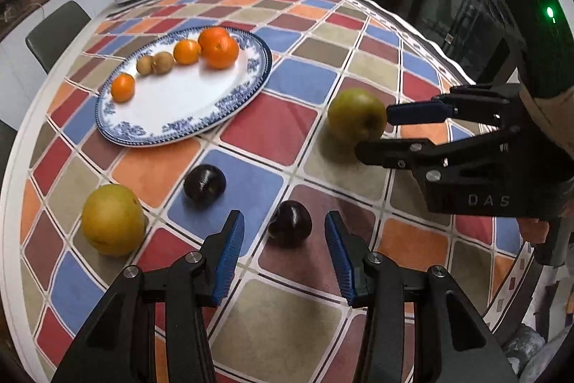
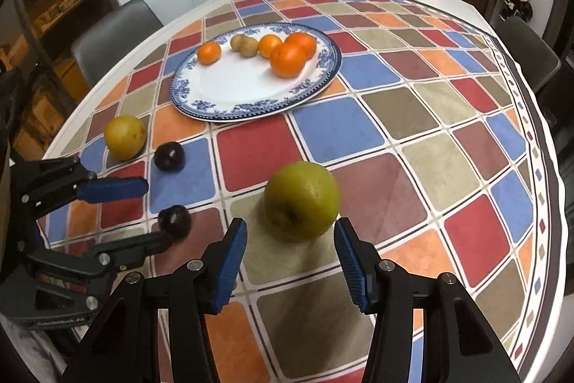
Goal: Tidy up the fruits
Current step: 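Grasp a dark plum with the left tool while the right tool grasps the green apple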
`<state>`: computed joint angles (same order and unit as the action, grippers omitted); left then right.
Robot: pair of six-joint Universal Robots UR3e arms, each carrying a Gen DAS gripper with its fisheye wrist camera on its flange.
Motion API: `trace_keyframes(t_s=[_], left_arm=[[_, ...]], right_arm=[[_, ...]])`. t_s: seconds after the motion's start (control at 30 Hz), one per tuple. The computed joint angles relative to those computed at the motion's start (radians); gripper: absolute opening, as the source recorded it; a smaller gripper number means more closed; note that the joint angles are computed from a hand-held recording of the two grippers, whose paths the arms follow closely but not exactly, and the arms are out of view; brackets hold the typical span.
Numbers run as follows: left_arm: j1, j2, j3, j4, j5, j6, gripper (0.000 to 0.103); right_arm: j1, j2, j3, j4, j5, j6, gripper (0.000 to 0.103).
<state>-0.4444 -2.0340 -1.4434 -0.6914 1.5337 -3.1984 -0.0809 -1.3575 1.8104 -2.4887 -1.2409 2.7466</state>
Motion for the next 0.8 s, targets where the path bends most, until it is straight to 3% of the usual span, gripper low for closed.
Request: trace_keyframes(t_s=[0.1, 0.4, 0.8], left_arm=[[0.001, -0.025, 0.021, -0.009, -0.004, 0.007, 0.046], [0.012, -0.074, 0.065, -0.025, -0.036, 0.016, 0.028], [0.043, -0.033, 0.035, 0.036, -0.015, -0.013, 0.027]], right_arm=[[0.001, 0.025, -0.014, -0.006, 0.0, 0.015, 0.051], [0.027, 0.096, -0.072, -0.031, -0.033, 0.048, 0.051], [0.048, 0.133, -0.102, -0.047, -0.057, 0.073, 0.05]])
